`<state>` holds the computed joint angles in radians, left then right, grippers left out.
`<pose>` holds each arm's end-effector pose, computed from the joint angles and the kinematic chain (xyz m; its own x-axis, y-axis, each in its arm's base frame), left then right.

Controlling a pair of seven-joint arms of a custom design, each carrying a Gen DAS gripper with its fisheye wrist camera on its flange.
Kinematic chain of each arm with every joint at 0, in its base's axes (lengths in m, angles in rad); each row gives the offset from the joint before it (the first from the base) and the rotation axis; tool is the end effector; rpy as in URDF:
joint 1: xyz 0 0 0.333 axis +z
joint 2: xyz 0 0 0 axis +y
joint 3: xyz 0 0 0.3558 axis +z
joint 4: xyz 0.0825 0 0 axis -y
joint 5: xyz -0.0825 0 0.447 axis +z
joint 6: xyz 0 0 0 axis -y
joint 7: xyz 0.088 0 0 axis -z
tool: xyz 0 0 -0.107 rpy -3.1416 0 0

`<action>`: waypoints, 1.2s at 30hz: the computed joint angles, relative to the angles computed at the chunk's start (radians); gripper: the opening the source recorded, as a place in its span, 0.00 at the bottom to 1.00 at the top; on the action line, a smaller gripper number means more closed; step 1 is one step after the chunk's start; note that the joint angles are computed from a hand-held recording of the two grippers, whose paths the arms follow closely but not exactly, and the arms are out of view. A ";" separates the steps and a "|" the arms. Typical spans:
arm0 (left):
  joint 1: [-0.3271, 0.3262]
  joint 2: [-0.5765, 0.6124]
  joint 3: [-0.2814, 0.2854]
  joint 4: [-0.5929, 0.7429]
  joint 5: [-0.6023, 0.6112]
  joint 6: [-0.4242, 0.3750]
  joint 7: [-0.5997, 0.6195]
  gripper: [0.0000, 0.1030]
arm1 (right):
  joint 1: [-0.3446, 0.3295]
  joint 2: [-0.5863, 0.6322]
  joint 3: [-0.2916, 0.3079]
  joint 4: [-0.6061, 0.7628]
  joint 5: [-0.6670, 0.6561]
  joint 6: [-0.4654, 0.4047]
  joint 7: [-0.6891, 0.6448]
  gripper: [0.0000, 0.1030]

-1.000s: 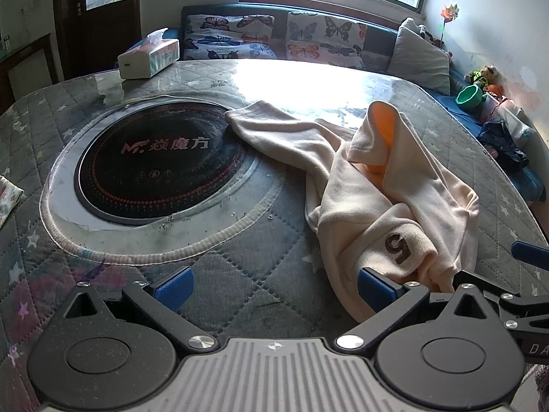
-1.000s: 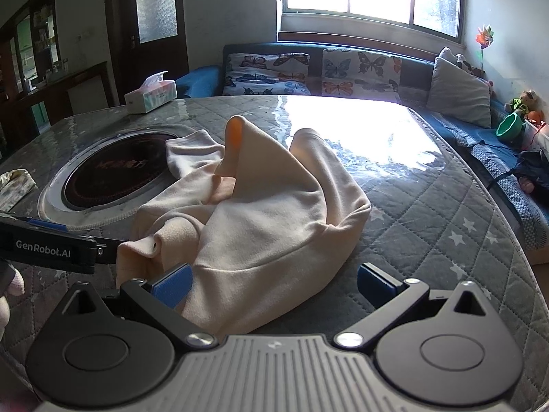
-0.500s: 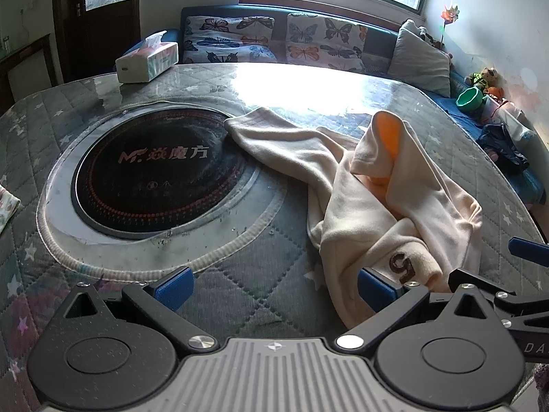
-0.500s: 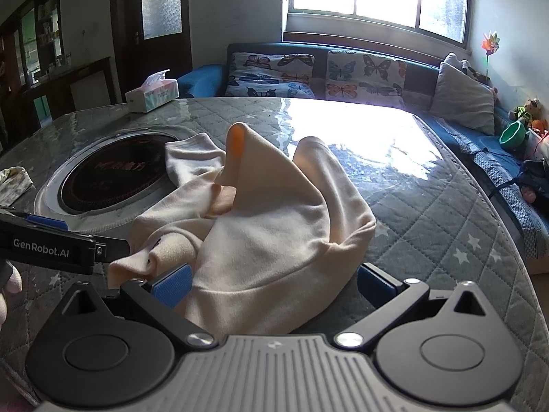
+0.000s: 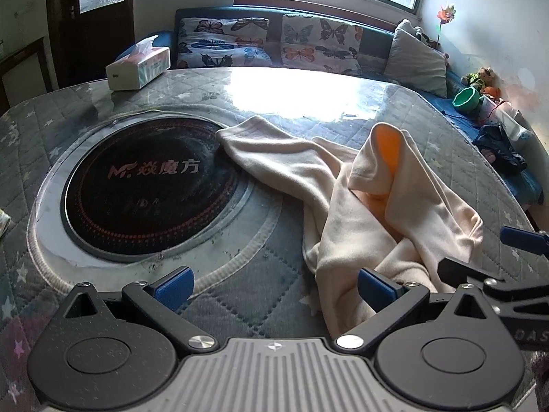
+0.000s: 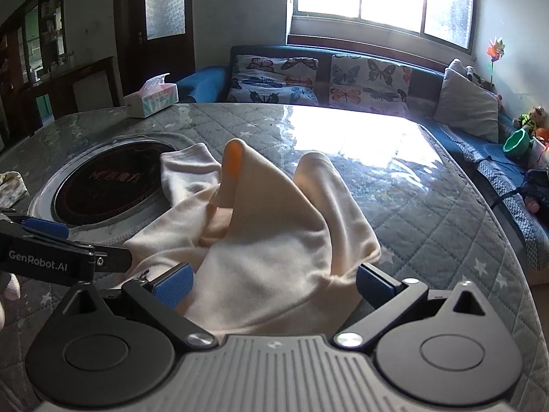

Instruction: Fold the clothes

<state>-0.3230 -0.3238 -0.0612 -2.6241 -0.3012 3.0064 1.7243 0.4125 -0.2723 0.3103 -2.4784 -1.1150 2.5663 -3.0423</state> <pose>0.4598 -0.1631 0.4335 -0.2908 -0.9510 0.1051 -0.7482 0.1576 -0.6445 0.3713 0.3480 0.4151 -0.0736 -0.9971 0.0207 -0.6543 0.0326 -0.7556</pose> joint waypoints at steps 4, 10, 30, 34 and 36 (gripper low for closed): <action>-0.037 0.018 0.031 0.017 -0.027 0.010 0.048 1.00 | -0.014 0.022 -0.014 0.020 -0.023 0.016 -0.013 0.95; -0.089 0.058 0.069 0.058 -0.115 0.009 0.150 0.99 | -0.035 0.054 -0.043 0.054 -0.066 0.049 -0.016 0.90; -0.042 0.192 -0.009 0.210 -0.482 -0.062 0.558 0.52 | -0.062 0.212 -0.164 0.178 -0.111 0.256 -0.114 0.26; -0.025 0.189 -0.028 0.214 -0.587 -0.081 0.665 0.26 | -0.074 0.167 -0.157 0.141 -0.145 0.243 -0.052 0.09; -0.017 0.181 -0.036 0.210 -0.624 -0.082 0.702 0.15 | -0.084 0.130 -0.146 0.112 -0.182 0.228 -0.003 0.09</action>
